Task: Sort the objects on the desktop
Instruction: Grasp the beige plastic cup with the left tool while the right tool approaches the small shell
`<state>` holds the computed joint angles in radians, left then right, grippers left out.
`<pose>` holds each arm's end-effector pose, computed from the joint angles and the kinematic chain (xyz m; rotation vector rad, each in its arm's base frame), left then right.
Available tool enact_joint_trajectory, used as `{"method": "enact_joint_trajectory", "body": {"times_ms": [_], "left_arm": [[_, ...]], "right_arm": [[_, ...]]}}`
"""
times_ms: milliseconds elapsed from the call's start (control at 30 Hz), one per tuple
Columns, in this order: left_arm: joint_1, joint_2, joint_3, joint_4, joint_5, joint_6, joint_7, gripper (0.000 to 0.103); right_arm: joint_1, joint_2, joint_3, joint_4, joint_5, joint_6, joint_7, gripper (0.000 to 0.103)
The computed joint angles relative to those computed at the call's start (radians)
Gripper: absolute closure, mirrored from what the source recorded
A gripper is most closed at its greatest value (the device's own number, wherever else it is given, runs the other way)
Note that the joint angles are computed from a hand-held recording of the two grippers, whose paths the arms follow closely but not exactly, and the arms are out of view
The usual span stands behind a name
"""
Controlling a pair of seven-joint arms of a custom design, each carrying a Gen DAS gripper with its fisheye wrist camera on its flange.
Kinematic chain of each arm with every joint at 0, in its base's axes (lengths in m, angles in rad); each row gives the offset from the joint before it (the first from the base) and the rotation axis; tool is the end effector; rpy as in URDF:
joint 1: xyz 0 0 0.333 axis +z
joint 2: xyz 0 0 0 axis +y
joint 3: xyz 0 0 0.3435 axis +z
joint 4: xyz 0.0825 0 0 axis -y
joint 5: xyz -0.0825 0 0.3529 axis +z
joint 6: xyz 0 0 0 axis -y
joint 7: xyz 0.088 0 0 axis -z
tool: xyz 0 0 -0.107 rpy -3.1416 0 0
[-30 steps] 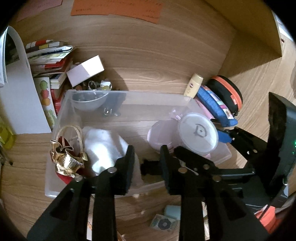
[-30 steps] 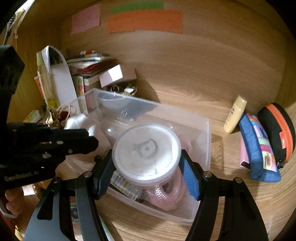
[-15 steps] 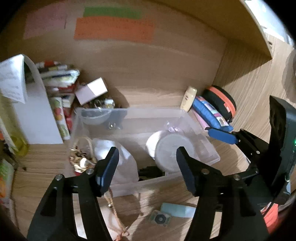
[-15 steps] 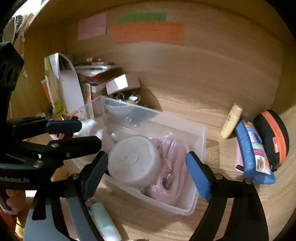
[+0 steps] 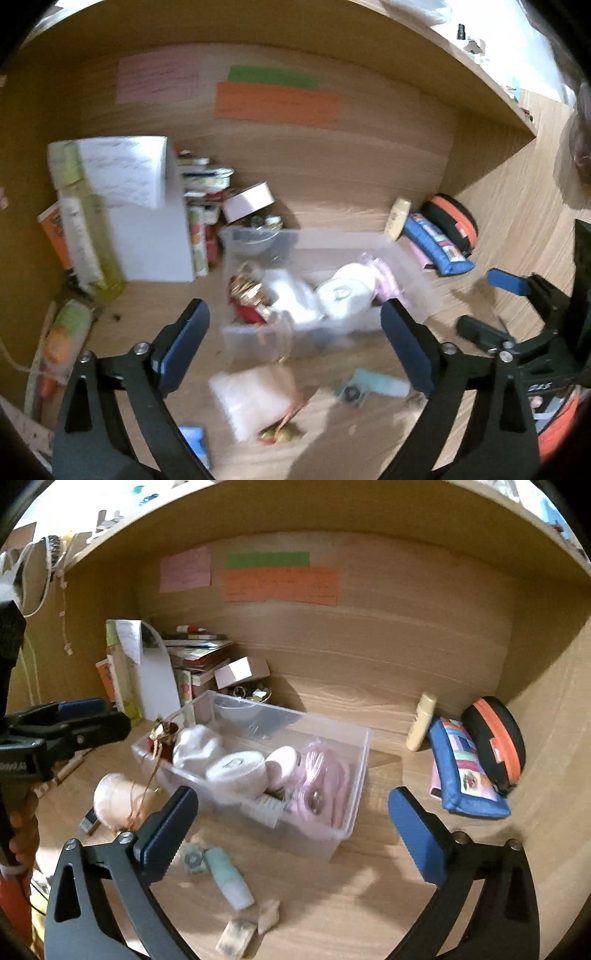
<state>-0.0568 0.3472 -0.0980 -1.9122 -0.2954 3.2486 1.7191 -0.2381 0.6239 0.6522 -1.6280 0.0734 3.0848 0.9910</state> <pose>0.6519 -0.0638 0.4788 -1.6952 1.6433 -1.0198 0.7027 0.1717 0.4630 -1.9838 0.9959 -0.6024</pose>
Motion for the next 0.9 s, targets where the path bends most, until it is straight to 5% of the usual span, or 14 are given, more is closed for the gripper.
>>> {"method": "enact_joint_trajectory", "body": {"times_ms": [167,333,567,667,900], "left_arm": [[-0.128,-0.051,0.173,-0.107,0.012,0.011,-0.042,0.006],[-0.142,-0.071,0.228,-0.170,0.028,-0.026,-0.074,0.006],[0.016,-0.022,0.075,-0.129,0.051,-0.137,-0.046,0.006],[0.010,0.009,0.079,-0.084,0.084,-0.188,-0.047,0.006],[0.026,0.103,0.047,0.054,0.117,-0.303,-0.021,0.006]], "right_arm": [[-0.045,-0.048,0.030,-0.106,-0.001,0.040,0.002,0.000],[-0.022,-0.084,-0.022,-0.187,-0.060,0.079,0.060,0.000],[0.101,-0.099,-0.197,-0.216,-0.151,0.060,0.174,0.000],[0.130,-0.094,-0.242,-0.210,-0.164,0.031,0.199,0.000],[0.134,-0.065,-0.251,-0.163,-0.135,-0.040,0.185,0.000]]}}
